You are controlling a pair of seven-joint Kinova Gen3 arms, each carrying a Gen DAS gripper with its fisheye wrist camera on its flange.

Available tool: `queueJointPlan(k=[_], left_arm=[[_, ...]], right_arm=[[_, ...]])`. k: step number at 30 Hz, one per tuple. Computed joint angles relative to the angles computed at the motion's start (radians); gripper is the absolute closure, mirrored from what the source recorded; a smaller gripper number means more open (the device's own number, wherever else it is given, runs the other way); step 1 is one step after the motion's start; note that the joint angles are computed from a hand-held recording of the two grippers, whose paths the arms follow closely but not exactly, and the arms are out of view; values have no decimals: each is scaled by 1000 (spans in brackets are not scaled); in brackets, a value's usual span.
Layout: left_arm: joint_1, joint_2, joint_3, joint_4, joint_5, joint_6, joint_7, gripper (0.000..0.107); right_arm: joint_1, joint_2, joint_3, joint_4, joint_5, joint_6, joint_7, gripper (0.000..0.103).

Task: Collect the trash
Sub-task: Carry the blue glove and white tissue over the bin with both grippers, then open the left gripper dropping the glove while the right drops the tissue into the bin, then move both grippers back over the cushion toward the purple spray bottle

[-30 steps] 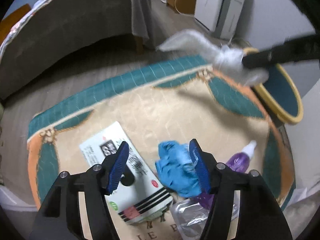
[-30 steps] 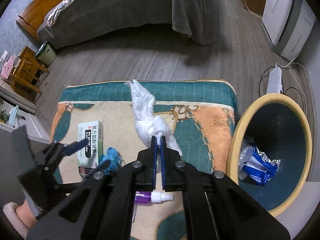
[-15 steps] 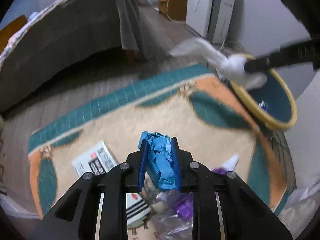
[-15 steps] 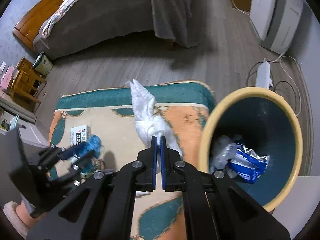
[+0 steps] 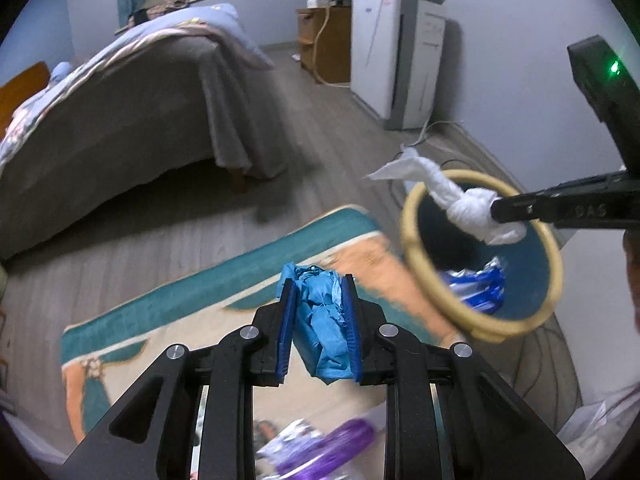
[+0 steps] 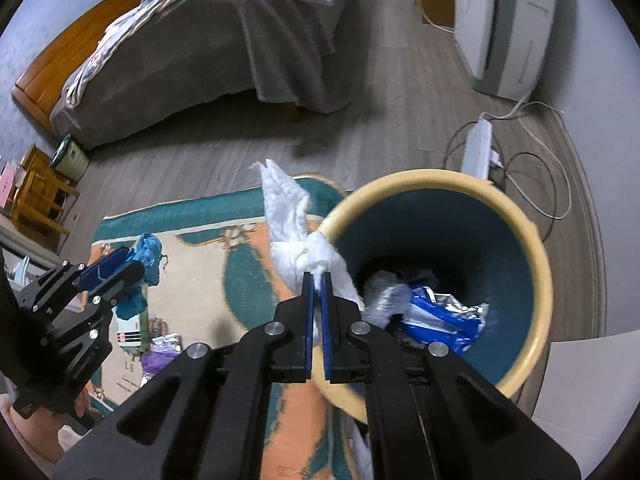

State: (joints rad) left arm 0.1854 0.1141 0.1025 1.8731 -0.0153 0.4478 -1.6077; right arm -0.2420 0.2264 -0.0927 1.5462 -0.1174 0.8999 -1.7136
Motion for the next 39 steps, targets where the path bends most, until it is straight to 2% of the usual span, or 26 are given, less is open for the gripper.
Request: queueJointPlan(k=[5,10,15,17,19,20,21,22,23,24,26,27,30,33,39], left_arm=[[59,23,26,-40,-16,-1,33,84],[130,82,45,-93,-43,9,65,83],[183,148,50,-127,-46,6,75,83],[205,174,45,-140,-57,2,83,80],[220,196,39,-156,-64,4,89,73],[217,206,45,-164,-58,11,83,68],[214,210,49,-169,-50,16,76,62],[215,208,49,-167,-46,16,74,57],[214,200,49,-155,-42,1,72,44],[223,188,38,-140,-49,-17,82,30],[244,165,15,-120,-74,-36,111,22],[251,153,4,-114,-88,-34,130,17],[216,100,10,-82,-75,-28,138,13],[179,31,5,-57,-81,14,144,12],[89,-146,-3,27,-185,67,211,10]], right_arm=[[42,-40,24,45,-1,-32,13,100],[66,-54,52,80,53,-54,-33,100],[120,-42,65,97,16,-46,-41,100],[123,-37,72,101,31,-44,-67,99],[122,-35,76,101,49,-44,-93,97],[123,-34,76,101,56,-47,-101,92],[119,-35,76,101,67,-48,-116,80],[119,-35,75,101,71,-50,-119,73],[114,-39,74,103,84,-55,-130,60],[106,-43,74,104,102,-57,-143,54],[98,-43,70,100,120,-54,-156,47],[93,-43,69,97,127,-52,-164,37],[69,-58,65,97,166,-52,-198,18],[43,-75,57,91,205,-46,-238,6],[10,-123,17,73,140,-32,-279,6]])
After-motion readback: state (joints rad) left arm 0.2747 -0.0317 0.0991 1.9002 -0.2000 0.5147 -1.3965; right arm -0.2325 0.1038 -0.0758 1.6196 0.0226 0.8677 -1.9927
